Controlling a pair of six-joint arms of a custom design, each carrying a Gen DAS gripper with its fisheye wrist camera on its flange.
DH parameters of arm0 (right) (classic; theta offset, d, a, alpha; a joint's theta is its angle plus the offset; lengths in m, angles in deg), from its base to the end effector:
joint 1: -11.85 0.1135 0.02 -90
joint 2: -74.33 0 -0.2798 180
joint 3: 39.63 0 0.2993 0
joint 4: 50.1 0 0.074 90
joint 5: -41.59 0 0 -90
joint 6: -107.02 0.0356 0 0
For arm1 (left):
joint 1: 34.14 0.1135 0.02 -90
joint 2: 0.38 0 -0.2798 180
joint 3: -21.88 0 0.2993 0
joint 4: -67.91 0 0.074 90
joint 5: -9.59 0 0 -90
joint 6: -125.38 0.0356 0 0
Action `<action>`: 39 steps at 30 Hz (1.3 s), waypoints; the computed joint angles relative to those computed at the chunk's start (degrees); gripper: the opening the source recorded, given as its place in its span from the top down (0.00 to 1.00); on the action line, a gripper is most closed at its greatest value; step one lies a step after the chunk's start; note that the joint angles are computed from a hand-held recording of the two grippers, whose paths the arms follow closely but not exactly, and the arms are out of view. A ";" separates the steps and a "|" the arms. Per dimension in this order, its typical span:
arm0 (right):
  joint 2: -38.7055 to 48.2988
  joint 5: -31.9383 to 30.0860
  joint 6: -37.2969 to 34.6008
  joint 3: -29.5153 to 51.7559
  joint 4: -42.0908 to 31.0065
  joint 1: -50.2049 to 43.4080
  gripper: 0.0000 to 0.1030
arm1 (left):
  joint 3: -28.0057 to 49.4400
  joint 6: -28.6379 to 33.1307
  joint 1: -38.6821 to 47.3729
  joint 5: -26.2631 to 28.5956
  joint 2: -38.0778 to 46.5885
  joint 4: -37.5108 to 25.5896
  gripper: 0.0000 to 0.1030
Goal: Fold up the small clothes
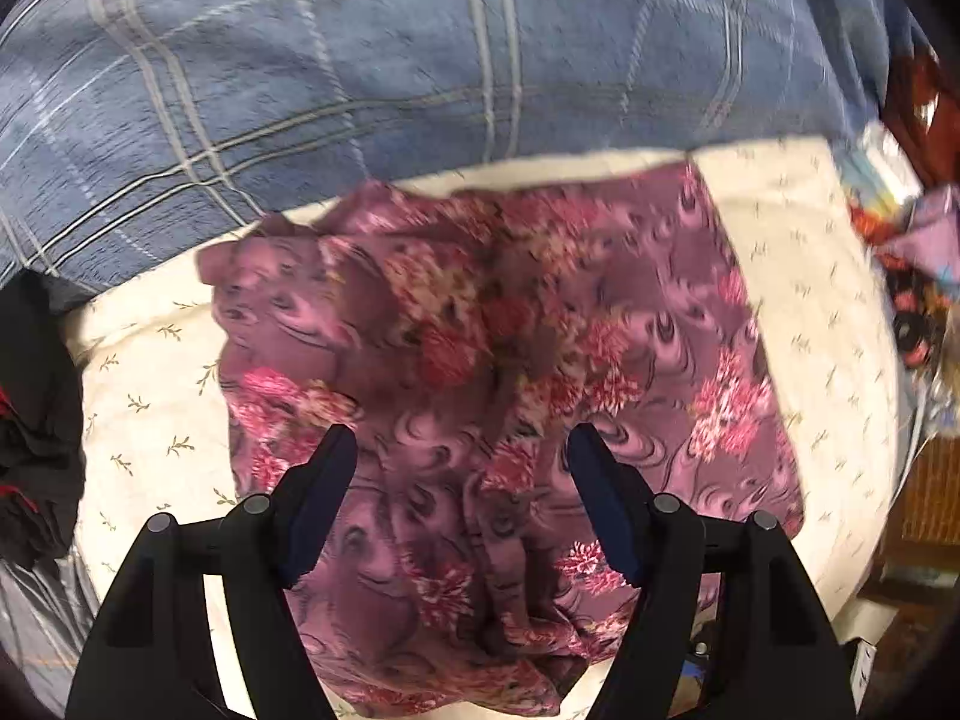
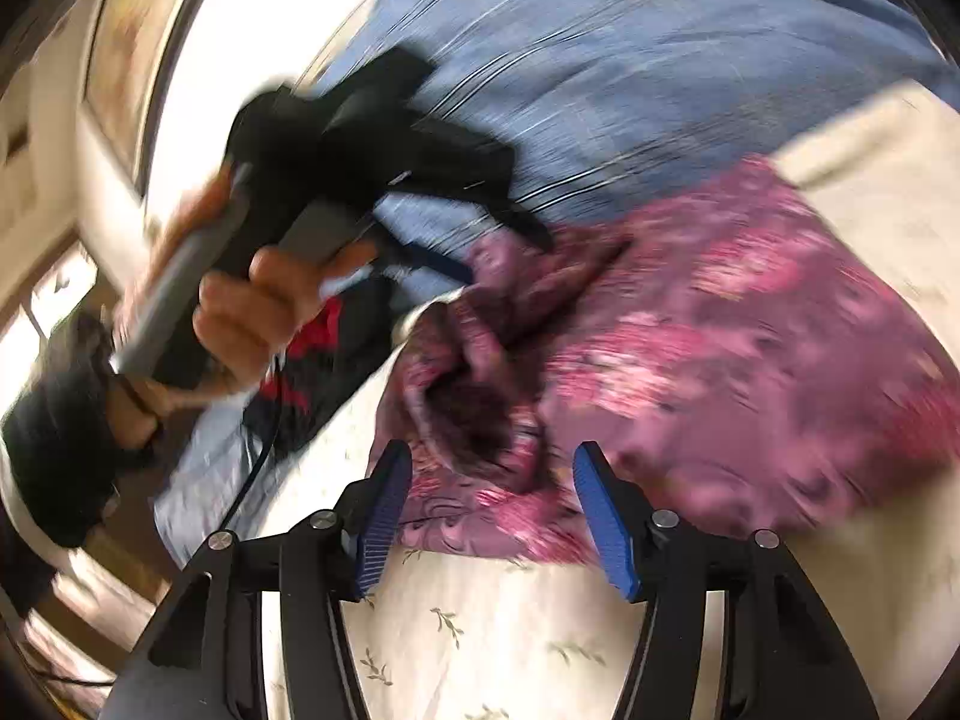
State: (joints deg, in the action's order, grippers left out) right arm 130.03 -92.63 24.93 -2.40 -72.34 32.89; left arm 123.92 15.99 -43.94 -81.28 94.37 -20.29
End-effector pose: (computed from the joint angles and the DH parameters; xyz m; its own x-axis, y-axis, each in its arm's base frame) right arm 0.1980 0.1027 0.1849 -0.7063 -0.1660 -0.6882 -0.6598 0.5068 0.5549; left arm 0.3522 -0.0603 0.3221 -0.9736 -0.1687 -0.1540 -0.1647 0.9856 -0.0383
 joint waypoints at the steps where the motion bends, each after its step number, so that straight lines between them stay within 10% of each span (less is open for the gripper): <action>1: 1.25 1.66 -1.01 1.01 0.06 1.96 0.41 | 0.51 0.56 -1.06 -1.32 0.94 -0.48 0.30; 7: 9.51 7.23 0.48 3.68 6.72 8.54 0.37 | 2.29 2.05 -4.96 -7.94 6.35 -2.38 0.30; 9: 11.94 6.51 1.49 3.93 9.23 9.09 0.38 | 2.71 1.99 -5.21 -8.65 8.02 -2.81 0.50; 14: 15.16 1.50 1.31 5.17 8.54 7.55 0.83 | -0.72 2.41 -2.49 -4.70 4.52 0.67 0.93; 24: 9.58 -12.78 8.46 3.84 5.85 -5.05 0.88 | -1.03 -2.70 -5.45 -5.88 -2.79 3.58 0.93; 39: 19.62 -25.26 -8.79 13.22 -18.55 -32.94 0.88 | 17.75 -12.41 -12.95 -1.37 16.41 4.17 0.93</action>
State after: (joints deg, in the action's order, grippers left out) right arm 149.65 -117.89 16.14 10.82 -90.89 -0.04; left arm 141.68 3.58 -56.89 -82.64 110.78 -16.12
